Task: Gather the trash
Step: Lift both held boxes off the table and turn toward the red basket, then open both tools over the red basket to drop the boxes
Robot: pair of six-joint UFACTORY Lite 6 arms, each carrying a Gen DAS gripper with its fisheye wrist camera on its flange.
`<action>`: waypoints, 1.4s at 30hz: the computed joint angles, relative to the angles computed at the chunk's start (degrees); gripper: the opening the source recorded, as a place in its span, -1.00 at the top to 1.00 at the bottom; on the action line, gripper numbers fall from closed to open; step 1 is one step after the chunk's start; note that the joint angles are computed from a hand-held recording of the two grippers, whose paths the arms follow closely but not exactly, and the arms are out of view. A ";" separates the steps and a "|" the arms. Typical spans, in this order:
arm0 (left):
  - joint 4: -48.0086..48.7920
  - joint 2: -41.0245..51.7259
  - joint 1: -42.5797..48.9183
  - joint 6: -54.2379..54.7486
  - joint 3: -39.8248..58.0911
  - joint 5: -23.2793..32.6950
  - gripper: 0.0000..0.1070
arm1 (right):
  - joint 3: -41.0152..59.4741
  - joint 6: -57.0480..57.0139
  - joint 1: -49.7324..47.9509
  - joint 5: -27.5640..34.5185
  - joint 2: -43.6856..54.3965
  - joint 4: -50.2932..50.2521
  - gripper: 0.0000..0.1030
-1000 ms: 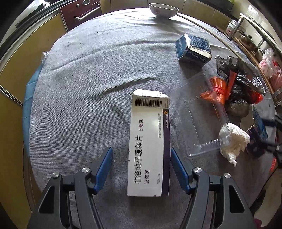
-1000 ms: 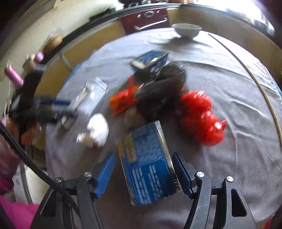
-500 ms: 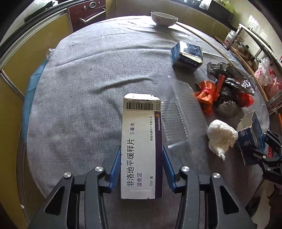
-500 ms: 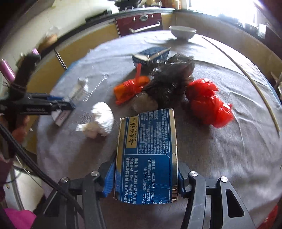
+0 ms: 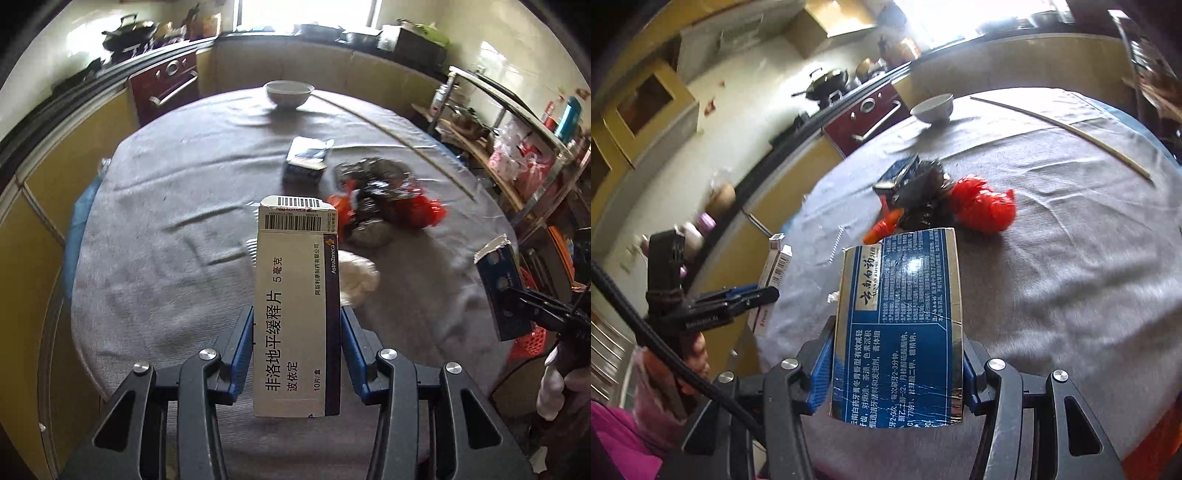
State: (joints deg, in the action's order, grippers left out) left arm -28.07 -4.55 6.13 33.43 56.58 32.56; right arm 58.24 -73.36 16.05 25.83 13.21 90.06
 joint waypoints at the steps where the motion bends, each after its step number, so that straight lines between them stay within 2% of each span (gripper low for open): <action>1: 0.37 -0.91 -1.40 -0.74 -0.21 -0.30 0.13 | -2.08 -1.80 -1.16 1.54 -1.57 2.59 -0.13; 6: 3.58 -2.04 -9.68 -4.76 -1.45 -2.74 0.13 | -10.39 -6.00 -5.99 5.86 -9.03 8.70 -0.13; 9: 8.92 -1.04 -15.73 -11.05 -1.37 -4.05 0.13 | -15.36 -7.32 -8.52 5.13 -13.81 10.07 -0.13; 14: 16.26 0.97 -23.94 -20.55 0.69 -4.52 0.13 | -20.75 -2.37 -15.25 2.97 -21.90 2.06 -0.13; 22: 29.75 8.43 -36.58 -34.81 8.37 -4.77 0.12 | -27.70 -0.37 -31.81 9.36 -31.10 -5.14 -0.14; 28: 34.47 18.69 -45.49 -40.43 20.48 -3.60 0.12 | -31.38 0.13 -48.34 15.17 -36.89 -12.77 -0.14; 32: 33.59 27.28 -50.64 -40.21 31.49 -1.75 0.12 | -32.76 -2.55 -62.20 20.52 -37.81 -16.74 -0.14; 39: 32.06 45.45 -58.26 -39.43 56.67 6.03 0.12 | -31.16 -11.80 -85.46 28.76 -29.59 -19.69 -0.15; 42: 31.83 55.20 -60.96 -39.37 70.87 11.85 0.12 | -29.81 -14.42 -89.92 29.42 -25.05 -19.82 -0.16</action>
